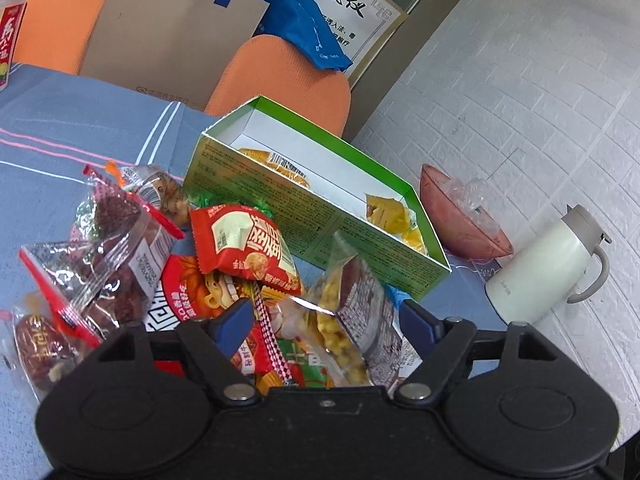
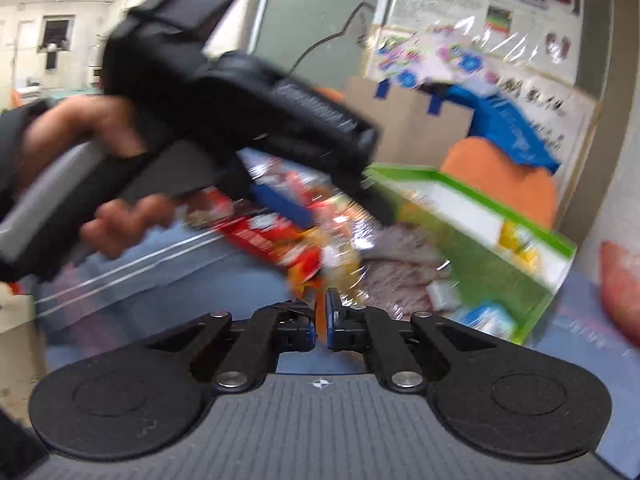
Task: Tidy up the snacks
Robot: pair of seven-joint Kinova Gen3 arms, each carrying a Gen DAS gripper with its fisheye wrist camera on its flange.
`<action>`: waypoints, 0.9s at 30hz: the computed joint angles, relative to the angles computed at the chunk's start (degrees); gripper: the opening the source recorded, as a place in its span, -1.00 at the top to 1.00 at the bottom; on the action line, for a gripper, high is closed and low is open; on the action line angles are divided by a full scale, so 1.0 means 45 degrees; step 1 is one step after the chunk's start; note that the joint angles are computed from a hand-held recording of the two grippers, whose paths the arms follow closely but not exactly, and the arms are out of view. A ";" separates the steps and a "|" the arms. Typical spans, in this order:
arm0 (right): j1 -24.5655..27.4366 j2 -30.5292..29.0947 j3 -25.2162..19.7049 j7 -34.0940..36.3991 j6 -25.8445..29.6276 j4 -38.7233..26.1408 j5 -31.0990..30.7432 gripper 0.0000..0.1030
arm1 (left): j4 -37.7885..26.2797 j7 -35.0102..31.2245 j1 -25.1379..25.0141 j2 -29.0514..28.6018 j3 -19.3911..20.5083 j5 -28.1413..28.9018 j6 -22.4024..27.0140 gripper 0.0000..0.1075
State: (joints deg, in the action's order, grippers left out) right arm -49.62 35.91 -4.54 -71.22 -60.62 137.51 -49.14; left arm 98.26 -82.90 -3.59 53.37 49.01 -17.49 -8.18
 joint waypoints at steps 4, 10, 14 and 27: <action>0.0694 -0.0036 -0.0955 -0.1914 -0.0379 0.0605 0.0637 0.69 | -0.0364 -0.0051 0.0189 0.0156 -0.0062 0.0088 0.0435 -0.92; -0.0409 0.0036 -0.0464 -0.4046 -0.1354 0.0966 -0.0988 -0.42 | -0.1554 -0.0642 0.0596 0.0660 0.0093 0.0751 0.1336 -0.60; -0.0467 0.0183 -0.0473 -0.5003 -0.1749 0.1027 -0.1184 -0.74 | -0.2016 -0.1524 0.0263 0.1425 0.0932 0.1062 0.2075 0.29; -0.0482 0.0370 -0.0422 -0.5938 -0.2100 0.1327 -0.0746 -1.00 | 0.3419 -0.1587 -0.2805 0.0499 0.1825 0.0857 -0.1628 0.23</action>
State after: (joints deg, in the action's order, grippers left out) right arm -51.79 37.57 -6.44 -97.94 -70.07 143.48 -52.49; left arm 113.64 -90.04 -16.22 55.61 57.23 -13.63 -15.50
